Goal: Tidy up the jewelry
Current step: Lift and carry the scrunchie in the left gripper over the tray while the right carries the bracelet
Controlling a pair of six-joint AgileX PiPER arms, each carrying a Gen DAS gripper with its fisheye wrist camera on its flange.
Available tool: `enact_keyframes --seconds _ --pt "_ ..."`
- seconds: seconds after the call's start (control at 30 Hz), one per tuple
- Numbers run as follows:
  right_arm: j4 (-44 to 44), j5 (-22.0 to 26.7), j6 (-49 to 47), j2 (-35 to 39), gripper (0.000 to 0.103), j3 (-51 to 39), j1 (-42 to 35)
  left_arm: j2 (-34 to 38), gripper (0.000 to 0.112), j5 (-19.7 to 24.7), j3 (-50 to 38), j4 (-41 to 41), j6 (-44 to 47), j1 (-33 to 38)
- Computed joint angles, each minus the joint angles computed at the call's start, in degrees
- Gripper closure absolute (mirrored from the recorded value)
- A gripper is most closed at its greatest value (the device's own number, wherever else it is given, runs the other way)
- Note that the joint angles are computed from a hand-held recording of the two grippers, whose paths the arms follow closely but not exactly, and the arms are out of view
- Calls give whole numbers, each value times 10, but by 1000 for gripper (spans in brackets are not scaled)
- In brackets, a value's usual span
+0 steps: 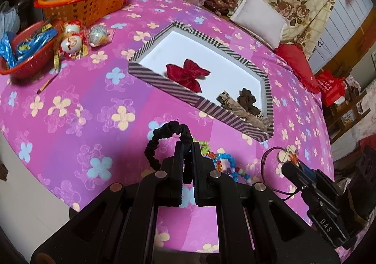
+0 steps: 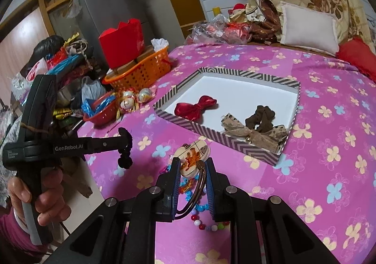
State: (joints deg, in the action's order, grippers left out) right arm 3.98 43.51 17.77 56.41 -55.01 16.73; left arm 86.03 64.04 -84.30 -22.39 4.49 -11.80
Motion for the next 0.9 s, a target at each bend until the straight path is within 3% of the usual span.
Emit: enact_keyframes --seconds 0.37,0.9 --pt "50 6 -70 35 84 -36 -75 45 107 -1 -84 43 -33 -27" --pt "146 -7 -202 171 84 -124 -206 209 107 5 -296 161 -107 -114"
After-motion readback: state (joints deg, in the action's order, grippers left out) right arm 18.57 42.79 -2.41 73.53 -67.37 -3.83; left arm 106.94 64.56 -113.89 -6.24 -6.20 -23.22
